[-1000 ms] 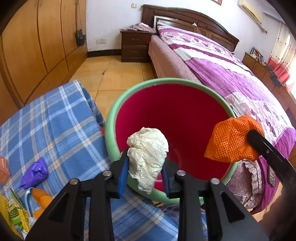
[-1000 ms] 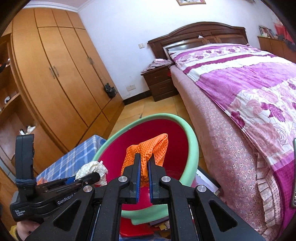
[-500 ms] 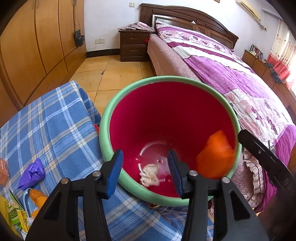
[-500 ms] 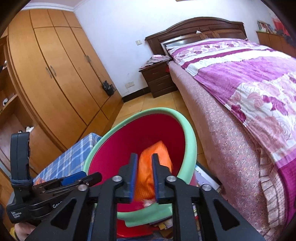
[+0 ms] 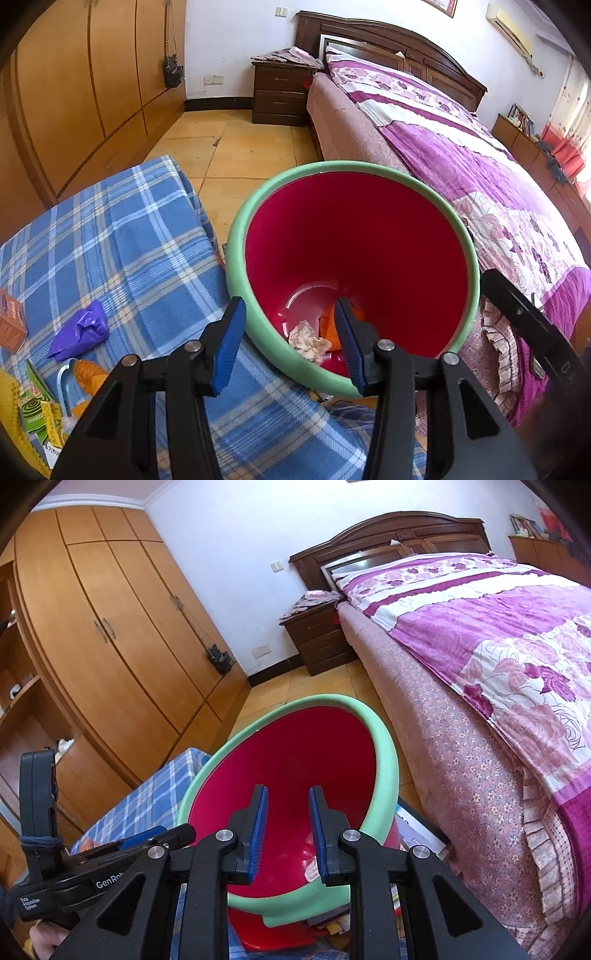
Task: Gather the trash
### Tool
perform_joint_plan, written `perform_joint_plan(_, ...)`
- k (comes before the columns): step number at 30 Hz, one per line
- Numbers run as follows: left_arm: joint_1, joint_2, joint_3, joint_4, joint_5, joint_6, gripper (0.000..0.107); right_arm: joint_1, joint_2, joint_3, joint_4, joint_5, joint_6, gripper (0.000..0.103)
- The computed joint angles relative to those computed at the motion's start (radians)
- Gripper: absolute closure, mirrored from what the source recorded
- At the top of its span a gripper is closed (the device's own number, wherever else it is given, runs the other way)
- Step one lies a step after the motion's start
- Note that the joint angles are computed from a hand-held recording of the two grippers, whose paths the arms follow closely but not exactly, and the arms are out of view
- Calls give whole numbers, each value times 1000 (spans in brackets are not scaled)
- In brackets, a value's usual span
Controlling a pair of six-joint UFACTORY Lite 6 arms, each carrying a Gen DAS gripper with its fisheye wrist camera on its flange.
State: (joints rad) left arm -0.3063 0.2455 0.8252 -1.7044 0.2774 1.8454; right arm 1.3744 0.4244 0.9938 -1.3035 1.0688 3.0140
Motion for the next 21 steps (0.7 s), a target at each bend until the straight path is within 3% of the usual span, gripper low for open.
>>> perform_joint_plan(9, 83, -97, -62, 117, 40, -96, 57, 19, 31, 84, 32, 21, -76, 76)
perform_joint_plan(13, 136, -139, -89, 169, 58, -131, 57, 29, 56, 141, 45, 39, -116, 63)
perform_joint_plan(21, 300, -199, -128, 284, 110, -182, 57, 34, 112, 254, 52, 41, -202, 62)
